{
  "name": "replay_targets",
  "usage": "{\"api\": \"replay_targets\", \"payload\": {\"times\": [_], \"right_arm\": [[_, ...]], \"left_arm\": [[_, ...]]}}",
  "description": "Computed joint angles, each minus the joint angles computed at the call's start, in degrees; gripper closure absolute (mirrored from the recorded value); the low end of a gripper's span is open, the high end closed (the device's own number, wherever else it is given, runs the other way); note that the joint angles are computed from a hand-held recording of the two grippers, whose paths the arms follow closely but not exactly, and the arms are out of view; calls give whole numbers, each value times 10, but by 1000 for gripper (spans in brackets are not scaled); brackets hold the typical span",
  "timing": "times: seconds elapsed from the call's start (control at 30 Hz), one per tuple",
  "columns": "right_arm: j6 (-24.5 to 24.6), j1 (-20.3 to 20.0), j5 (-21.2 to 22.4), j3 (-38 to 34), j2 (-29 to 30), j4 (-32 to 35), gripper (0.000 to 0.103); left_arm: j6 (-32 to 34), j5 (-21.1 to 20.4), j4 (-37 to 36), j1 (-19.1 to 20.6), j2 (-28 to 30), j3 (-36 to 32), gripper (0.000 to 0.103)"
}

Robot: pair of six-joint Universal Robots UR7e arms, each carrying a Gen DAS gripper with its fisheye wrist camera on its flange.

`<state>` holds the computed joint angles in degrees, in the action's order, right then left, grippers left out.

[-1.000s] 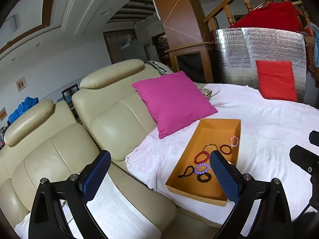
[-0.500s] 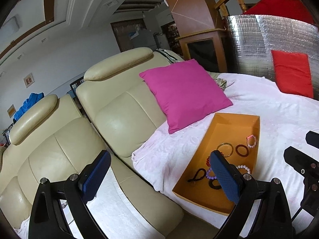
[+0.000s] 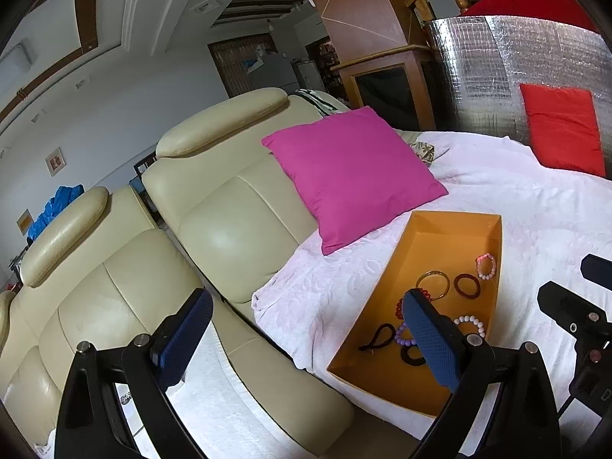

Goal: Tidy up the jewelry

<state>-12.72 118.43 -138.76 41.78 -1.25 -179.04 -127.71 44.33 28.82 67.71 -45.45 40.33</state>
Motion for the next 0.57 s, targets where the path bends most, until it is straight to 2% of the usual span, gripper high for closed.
{"api": "replay_targets", "payload": {"times": [0.37,0.47,0.57], "right_arm": [[5,-3,5,5,-3,-3,33],[2,-4,2,3,-1,-8,33],[-1,-8,5,52,-27,-66,33]], "left_arm": [[6,-2,-2,-1,3,0,4],[-2,15,-6,0,-1,7,4],[-51,36,55,-3,24,-22,4]]}}
